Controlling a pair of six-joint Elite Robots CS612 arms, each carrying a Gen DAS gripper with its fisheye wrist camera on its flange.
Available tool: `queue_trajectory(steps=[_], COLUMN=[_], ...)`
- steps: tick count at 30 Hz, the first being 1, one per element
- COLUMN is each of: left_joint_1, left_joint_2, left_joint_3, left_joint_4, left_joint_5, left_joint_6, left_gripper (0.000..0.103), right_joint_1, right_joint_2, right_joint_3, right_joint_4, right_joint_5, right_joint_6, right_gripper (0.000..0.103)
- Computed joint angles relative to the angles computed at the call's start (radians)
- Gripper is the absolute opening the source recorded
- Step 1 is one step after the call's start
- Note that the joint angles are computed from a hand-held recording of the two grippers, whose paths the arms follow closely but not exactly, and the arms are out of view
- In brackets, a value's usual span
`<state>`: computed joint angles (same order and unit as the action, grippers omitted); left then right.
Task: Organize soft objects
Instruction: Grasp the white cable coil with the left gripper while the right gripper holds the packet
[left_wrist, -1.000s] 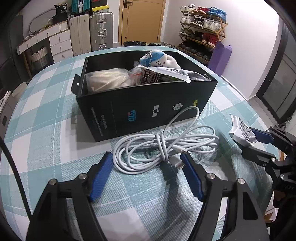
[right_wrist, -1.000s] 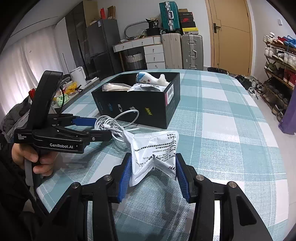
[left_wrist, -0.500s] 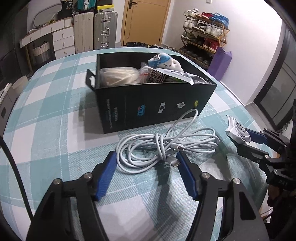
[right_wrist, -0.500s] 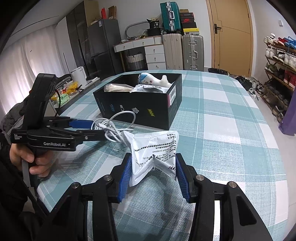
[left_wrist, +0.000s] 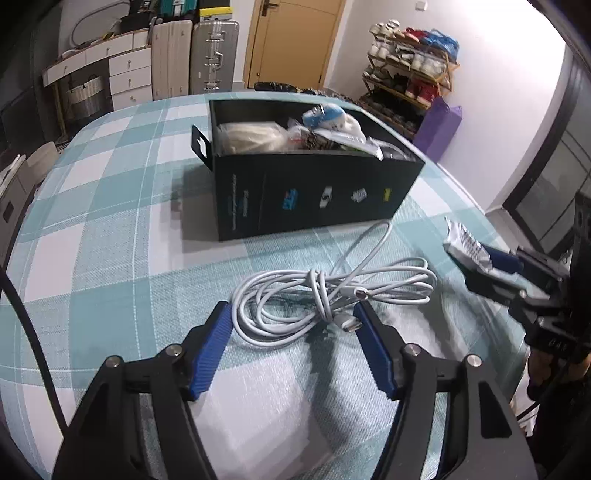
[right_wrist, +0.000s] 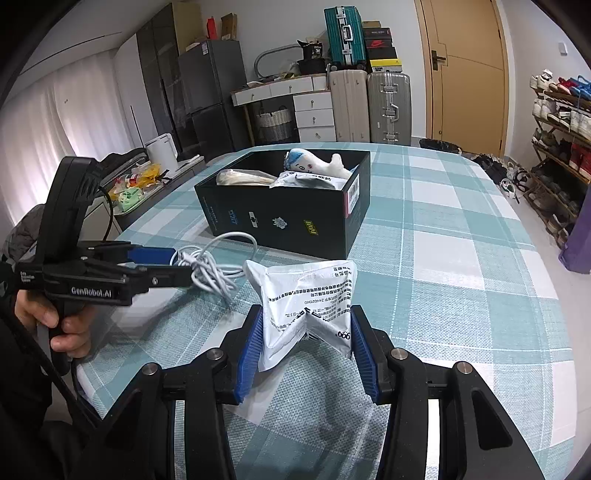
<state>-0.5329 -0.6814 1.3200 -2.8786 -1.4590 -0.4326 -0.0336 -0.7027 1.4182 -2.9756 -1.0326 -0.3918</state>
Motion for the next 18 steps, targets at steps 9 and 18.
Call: queue_trajectory(steps=[9,18], left_joint_1=[-0.011,-0.012], left_joint_2=[0.02,0.047], left_joint_3=[-0.052,-0.108], left_joint_4=[0.1,0.156], left_joint_5=[0.056,0.096], left_joint_6=[0.031,0.047], left_gripper=[0.086,0.087], right_joint_1=[0.001,0.001], right_joint_2=[-0.002,-0.001], right_joint_3=[0.002,-0.002], right_joint_4=[0.001,0.01], right_joint_5=[-0.001,-0.005], right_joint_6=[-0.004,-0.008], right_gripper=[0.046,0.046])
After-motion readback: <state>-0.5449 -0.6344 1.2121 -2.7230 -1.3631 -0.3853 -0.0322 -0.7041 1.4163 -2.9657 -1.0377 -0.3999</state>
